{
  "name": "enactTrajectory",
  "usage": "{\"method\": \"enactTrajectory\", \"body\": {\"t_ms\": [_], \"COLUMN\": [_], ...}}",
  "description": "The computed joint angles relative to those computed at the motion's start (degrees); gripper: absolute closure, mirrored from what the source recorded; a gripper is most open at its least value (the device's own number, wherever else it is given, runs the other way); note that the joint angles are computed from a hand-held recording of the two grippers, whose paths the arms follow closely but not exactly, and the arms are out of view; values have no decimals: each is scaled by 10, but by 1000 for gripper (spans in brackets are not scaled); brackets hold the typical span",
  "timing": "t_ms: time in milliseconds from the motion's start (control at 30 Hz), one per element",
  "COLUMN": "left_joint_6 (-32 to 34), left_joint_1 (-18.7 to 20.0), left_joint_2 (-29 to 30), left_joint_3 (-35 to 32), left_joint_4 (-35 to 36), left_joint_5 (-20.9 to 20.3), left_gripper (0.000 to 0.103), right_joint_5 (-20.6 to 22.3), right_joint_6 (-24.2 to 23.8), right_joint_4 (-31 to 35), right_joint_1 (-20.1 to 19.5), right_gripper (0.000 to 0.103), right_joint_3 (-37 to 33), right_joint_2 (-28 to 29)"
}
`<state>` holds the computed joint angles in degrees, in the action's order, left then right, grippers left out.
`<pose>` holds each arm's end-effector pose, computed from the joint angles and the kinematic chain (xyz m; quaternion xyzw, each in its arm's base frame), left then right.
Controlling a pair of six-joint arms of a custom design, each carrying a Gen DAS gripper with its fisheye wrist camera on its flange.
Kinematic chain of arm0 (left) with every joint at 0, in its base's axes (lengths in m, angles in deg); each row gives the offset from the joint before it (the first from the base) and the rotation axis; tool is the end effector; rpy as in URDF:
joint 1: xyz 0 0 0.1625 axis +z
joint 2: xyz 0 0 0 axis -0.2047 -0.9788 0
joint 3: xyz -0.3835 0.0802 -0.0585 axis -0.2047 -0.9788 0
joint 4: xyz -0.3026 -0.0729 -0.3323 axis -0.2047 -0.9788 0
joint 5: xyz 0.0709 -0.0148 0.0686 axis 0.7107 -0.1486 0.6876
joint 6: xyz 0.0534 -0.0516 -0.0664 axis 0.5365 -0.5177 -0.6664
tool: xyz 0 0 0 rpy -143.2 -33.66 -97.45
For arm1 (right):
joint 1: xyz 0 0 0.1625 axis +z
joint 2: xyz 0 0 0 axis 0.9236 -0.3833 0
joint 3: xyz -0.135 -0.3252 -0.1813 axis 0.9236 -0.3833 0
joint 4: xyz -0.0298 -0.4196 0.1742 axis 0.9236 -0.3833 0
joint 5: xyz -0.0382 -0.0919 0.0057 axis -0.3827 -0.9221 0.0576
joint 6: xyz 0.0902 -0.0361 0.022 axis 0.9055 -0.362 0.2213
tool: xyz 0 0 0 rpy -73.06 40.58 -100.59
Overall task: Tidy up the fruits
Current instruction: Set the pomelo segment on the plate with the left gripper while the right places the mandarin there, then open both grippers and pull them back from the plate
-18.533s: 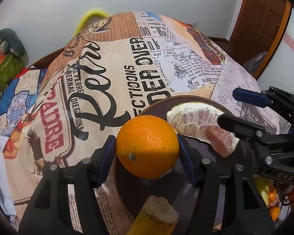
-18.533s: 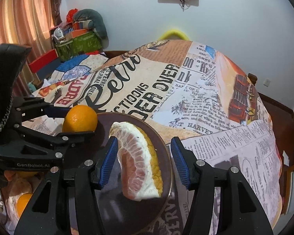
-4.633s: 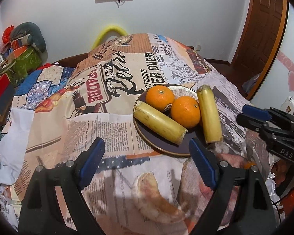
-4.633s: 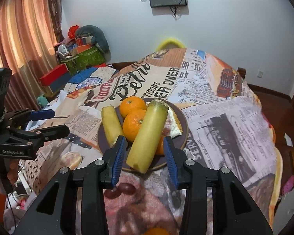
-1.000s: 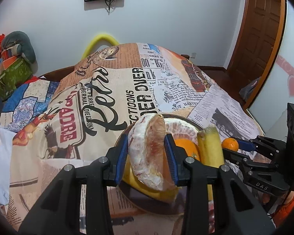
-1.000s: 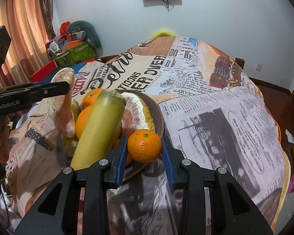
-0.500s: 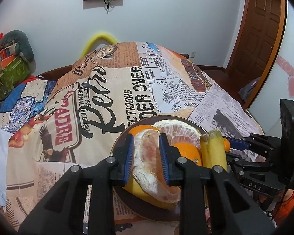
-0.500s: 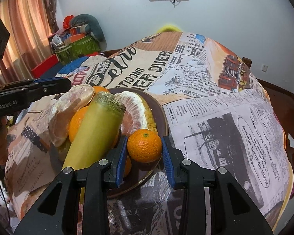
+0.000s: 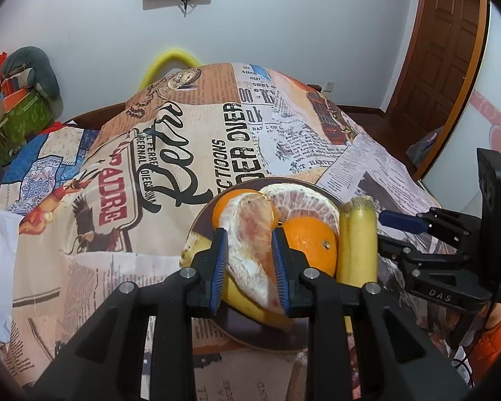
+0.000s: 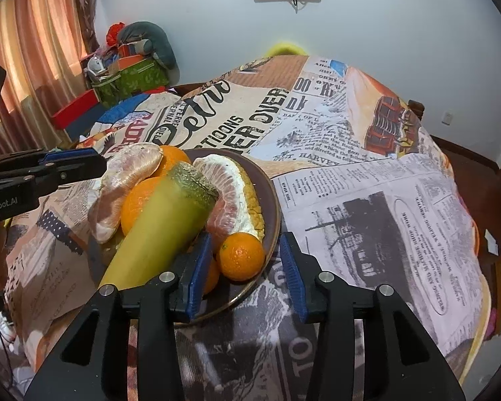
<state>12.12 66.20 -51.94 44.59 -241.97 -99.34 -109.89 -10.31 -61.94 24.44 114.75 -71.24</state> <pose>-0.2441 -0.7136 0.1364 0.0613 0.8599 -0.3718 0.3443 0.1481 -0.8190 0.2343 0.4574 -0.8670 0.1412 0.1385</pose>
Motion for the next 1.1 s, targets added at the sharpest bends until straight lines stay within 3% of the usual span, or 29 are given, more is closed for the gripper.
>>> {"method": "enactTrajectory", "body": {"t_ms": [200, 567, 733, 800, 1100], "left_joint_6": [-15, -45, -68, -81, -165], "left_joint_1": [-19, -68, -83, -89, -87], "left_joint_2": [-18, -54, -68, -72, -89], "left_joint_3": [29, 91, 115, 125, 164], "left_joint_4": [1, -4, 9, 14, 62], "left_joint_5": [8, 36, 39, 42, 4], "left_gripper": [75, 53, 48, 45, 42], "right_joint_5": [5, 36, 42, 46, 43], "right_joint_6": [-4, -10, -10, -8, 1], "right_joint_4": [-18, -62, -73, -74, -76], "right_joint_1": [2, 4, 2, 0, -11], "right_gripper": [64, 64, 64, 59, 55], "right_joint_3": [33, 118, 157, 170, 222], "right_joint_2": [-32, -110, -144, -155, -189]}}
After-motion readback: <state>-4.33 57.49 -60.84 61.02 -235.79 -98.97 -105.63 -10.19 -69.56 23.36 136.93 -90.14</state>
